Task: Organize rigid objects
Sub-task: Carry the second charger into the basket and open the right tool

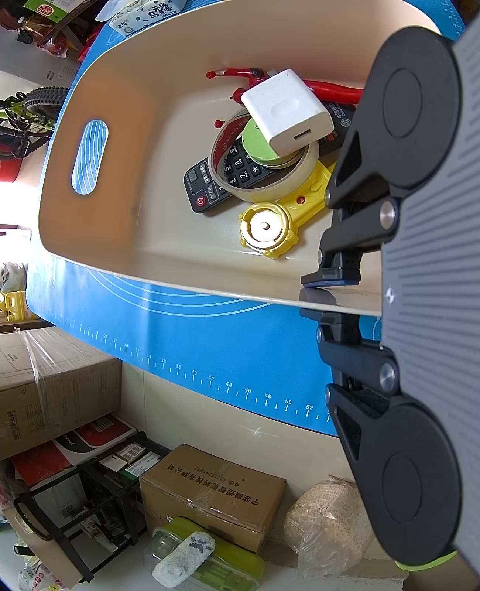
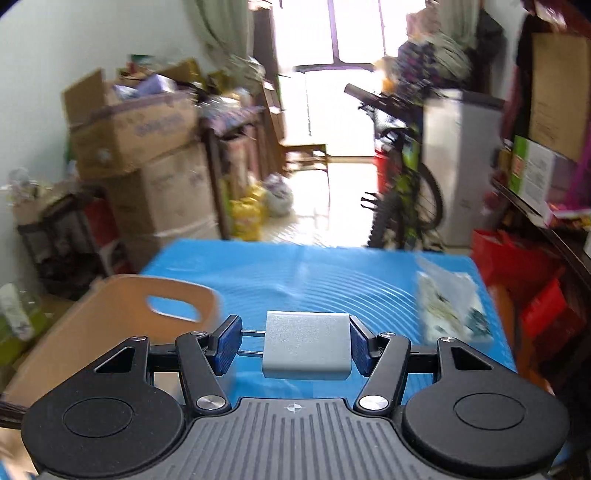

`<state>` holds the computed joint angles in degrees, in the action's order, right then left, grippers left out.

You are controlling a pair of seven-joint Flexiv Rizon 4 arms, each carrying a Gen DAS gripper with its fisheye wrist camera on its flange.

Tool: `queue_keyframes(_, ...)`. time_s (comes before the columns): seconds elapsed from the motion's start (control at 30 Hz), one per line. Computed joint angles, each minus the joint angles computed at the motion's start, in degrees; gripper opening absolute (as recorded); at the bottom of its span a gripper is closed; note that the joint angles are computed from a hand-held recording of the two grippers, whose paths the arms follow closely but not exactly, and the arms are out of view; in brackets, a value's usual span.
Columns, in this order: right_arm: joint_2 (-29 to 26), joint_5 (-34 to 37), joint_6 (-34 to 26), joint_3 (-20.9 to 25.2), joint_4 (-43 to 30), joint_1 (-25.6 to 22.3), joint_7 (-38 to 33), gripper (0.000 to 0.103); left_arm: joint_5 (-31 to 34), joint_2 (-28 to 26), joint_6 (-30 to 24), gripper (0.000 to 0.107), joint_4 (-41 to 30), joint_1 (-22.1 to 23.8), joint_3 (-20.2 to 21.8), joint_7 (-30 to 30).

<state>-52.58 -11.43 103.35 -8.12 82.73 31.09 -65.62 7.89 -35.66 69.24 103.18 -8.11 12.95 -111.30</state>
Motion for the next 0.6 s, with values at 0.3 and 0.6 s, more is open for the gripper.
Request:
queue_keyframes(0.3,0.3,-5.1,-3.0,7.9,-2.7,-0.6,-2.1,0.064,0.2,-0.1,-0.2,0.012,-0.2,-0.2,0.1,-0.2)
queue_keyframes(0.6,-3.9,-8.6,-11.8,12.4,-7.6,0.8,-2.9,0.064,0.3,-0.1,-0.2,0.012,-0.2,-0.1,0.0,-0.3)
